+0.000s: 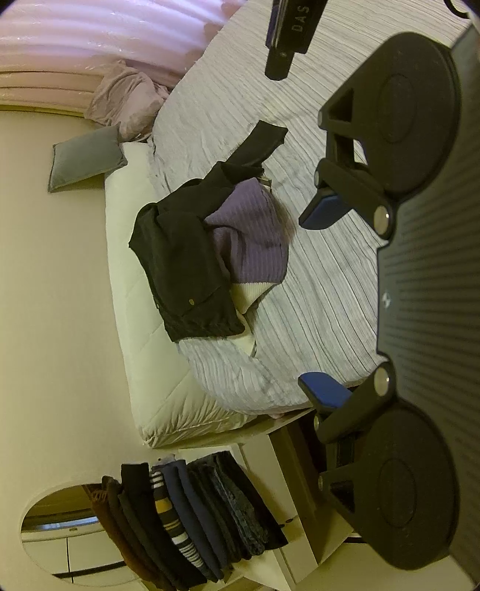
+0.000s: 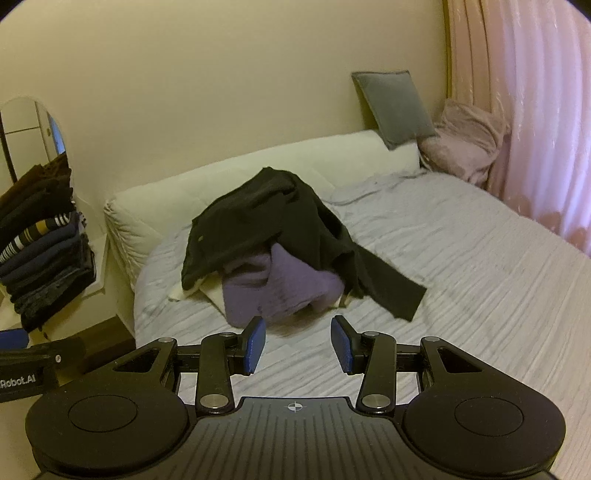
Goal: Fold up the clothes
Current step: 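Approach the clothes pile on the bed with both tools open, then grasp the black trousers with the right gripper and lift them off the pile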
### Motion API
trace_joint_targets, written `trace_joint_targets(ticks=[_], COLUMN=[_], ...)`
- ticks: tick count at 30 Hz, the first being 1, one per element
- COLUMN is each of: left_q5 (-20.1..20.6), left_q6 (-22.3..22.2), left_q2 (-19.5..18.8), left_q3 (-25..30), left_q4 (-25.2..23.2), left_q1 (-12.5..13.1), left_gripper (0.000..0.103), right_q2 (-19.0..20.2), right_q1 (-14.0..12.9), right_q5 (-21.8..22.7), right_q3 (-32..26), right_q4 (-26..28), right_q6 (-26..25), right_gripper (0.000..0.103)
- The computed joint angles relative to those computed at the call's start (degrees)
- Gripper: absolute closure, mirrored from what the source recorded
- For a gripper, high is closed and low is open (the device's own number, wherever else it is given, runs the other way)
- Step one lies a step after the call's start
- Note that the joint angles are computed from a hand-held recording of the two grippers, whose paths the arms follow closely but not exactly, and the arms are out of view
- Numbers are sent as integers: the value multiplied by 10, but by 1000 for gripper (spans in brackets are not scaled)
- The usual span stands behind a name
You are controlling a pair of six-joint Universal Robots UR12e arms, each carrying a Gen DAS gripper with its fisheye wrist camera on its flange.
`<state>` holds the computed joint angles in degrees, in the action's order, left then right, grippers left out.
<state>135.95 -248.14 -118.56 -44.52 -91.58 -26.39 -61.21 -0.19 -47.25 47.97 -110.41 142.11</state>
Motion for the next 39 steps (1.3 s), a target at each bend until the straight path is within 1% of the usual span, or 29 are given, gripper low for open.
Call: trace_joint_targets(ticks=[4, 6, 7, 8, 12, 16, 17, 20, 23, 25, 28, 32, 34, 39], left_q5=[-17, -27, -30, -32, -57, -82, -87, -109, -133, -150, -176, -205, -217, -240], left_q6=[30, 45, 45, 41, 69, 86, 89, 106, 123, 136, 156, 184, 195, 213], left_q2=[7, 11, 11, 11, 21, 37, 40, 51, 60, 65, 69, 73, 74, 72], left_q3=[-18, -29, -30, -30, -54, -85, -92, -116, -138, -150, -163, -176, -181, -186], left_q4=[31, 47, 46, 42, 70, 93, 99, 122, 147, 162, 182, 206, 215, 228], left_q1=[12, 20, 23, 27, 46, 68, 73, 91, 109, 121, 140, 164, 176, 201], left_gripper=[21, 21, 21, 21, 21, 21, 21, 21, 23, 23, 24, 25, 25, 25], right_q2=[7, 17, 22, 29, 49, 71, 75, 84, 86, 84, 88, 112, 125, 151], right_q1=[6, 9, 10, 14, 28, 40, 43, 54, 67, 77, 90, 107, 117, 137], right_q5=[-8, -12, -14, -26, -67, -86, -90, -98, -109, -119, -132, -146, -157, -167], right_q3=[-4, -20, -29, -42, -71, -96, -100, -101, -87, -66, -50, -68, -81, -105], right_q4=[-7, 11, 23, 38, 60, 81, 79, 60, 16, -35, -91, -117, -127, -152], right_q6=[12, 18, 22, 26, 34, 42, 45, 47, 36, 22, 7, -4, -19, -67], right_gripper=[59, 60, 60, 60, 59, 60, 60, 60, 60, 60, 59, 59, 59, 59])
